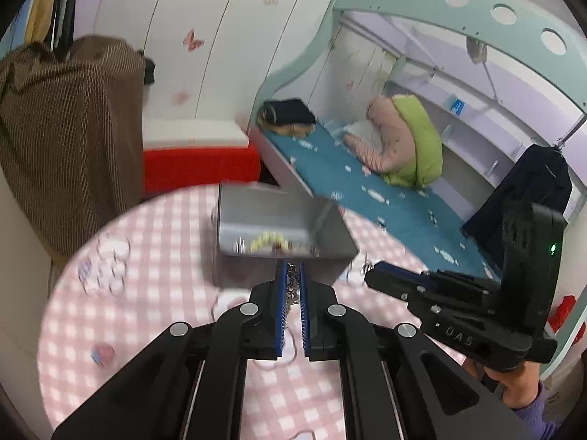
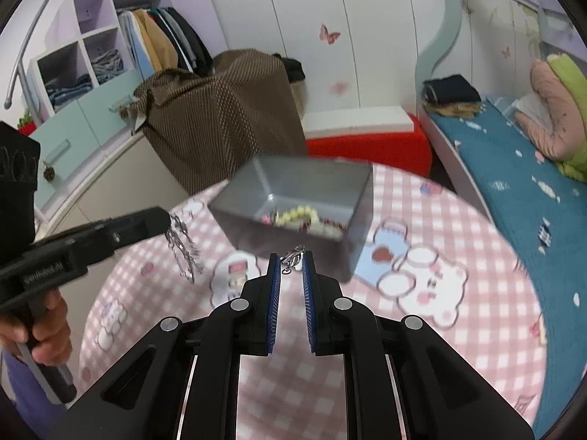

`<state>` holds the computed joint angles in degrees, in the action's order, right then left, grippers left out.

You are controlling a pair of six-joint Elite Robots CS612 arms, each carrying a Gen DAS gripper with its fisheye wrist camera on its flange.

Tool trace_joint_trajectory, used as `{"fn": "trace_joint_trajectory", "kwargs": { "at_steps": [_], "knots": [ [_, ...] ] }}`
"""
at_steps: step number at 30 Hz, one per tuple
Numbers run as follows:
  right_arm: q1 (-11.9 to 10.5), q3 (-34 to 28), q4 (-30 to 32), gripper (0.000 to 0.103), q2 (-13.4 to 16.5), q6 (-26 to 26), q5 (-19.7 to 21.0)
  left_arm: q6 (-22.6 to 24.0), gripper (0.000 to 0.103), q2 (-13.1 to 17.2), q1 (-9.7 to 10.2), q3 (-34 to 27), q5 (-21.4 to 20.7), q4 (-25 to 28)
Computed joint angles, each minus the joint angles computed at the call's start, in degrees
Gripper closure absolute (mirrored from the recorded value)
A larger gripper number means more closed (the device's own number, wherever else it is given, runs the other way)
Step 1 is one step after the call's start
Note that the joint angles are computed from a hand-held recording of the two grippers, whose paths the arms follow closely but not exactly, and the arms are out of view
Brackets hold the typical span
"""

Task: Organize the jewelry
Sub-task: 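Lower both silver pieces into the grey box and open both tools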

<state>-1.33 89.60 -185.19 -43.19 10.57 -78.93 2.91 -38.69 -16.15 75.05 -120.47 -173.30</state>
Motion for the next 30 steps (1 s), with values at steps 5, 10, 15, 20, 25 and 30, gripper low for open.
{"fn": "trace_joint_trajectory", "kwargs": {
  "at_steps": [5, 10, 15, 20, 25, 30],
  "knots": [
    [-0.06, -1.89, -0.61, 0.090, -0.05, -0.48, -0.35, 0.30, 0.098, 0.07, -0.36, -2.30, 0.02, -1.71],
    [-0.29, -4.51, 0.53, 0.090, 0.89, -0.57, -0.29, 1.34, 0.098, 1.86, -1.28, -6.85, 1.69, 1.75],
    [-0.43, -6.67, 2.71, 0.090, 2.26, -0.56, 0.13, 2.51, 0.098, 3.87, -1.88, -9.96, 2.69, 6.43],
    [-0.42, -8.65, 5.23, 0.090, 3.87, -0.30, 0.45, 3.24, 0.097, 5.44, -2.41, -11.81, 4.60, 10.17],
    [-0.40, -9.70, 6.40, 0.090, 4.82, -0.15, 0.59, 3.14, 0.097, 6.66, -2.42, -13.62, 5.42, 13.85],
    [-0.46, -10.14, 6.78, 0.090, 5.25, -0.02, 0.86, 3.30, 0.096, 6.66, -2.40, -13.38, 5.95, 13.74]
  ]
}}
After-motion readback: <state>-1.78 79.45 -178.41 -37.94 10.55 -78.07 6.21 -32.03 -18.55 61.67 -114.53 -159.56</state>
